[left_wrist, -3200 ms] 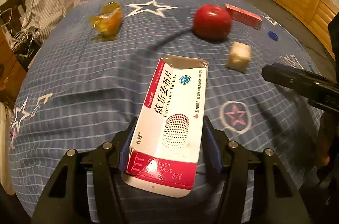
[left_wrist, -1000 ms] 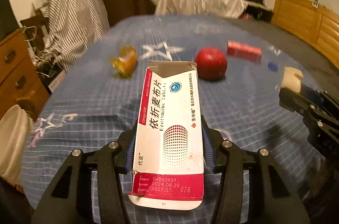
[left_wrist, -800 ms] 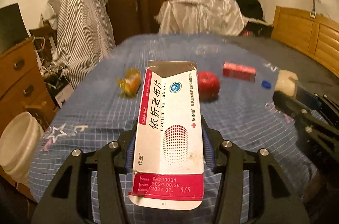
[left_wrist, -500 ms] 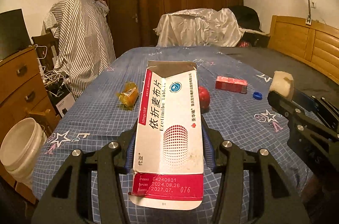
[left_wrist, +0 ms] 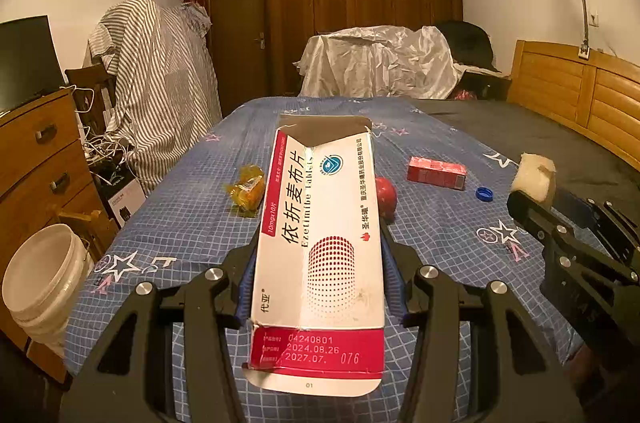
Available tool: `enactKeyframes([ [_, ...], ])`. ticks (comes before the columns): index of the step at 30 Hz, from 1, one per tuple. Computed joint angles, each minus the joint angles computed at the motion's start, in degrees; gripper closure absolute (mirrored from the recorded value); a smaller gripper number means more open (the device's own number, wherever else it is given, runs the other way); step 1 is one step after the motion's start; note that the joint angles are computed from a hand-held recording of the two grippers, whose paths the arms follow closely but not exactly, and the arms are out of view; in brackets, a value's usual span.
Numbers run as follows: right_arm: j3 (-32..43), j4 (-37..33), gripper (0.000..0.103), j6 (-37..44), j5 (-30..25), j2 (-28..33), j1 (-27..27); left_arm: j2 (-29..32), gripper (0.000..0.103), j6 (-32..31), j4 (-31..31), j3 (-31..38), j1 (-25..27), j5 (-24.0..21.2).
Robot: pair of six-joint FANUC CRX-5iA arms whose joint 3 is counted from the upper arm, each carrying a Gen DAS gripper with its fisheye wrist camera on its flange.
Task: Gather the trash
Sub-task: 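Carry the medicine box and beige sponge in both tools over the white bucket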
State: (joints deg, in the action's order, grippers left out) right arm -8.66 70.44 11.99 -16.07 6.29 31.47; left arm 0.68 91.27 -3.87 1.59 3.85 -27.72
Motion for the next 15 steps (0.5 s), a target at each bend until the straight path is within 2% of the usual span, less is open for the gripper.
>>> enactKeyframes([
  [4, 1.26, -1.13, 0.057, 2.09, 0.11, 0.07, 0.90, -0.65, 0.055, 1.06, -0.66, 0.15, 0.92, 0.11],
  [7, 4.28, -6.33, 0.057, 7.98, 0.66, 1.35, 2.21, -1.16, 0.054, 2.12, -1.59, 0.61, 2.14, -0.41],
  [11, 11.05, -19.40, 0.057, 21.59, 0.01, 3.95, 5.37, -1.73, 0.054, 3.25, -2.98, 1.40, 4.19, -1.73],
  [15, 21.43, -33.01, 0.057, 35.92, -3.14, 8.46, 8.86, -2.27, 0.054, 5.26, -5.23, 2.53, 6.37, -3.04],
])
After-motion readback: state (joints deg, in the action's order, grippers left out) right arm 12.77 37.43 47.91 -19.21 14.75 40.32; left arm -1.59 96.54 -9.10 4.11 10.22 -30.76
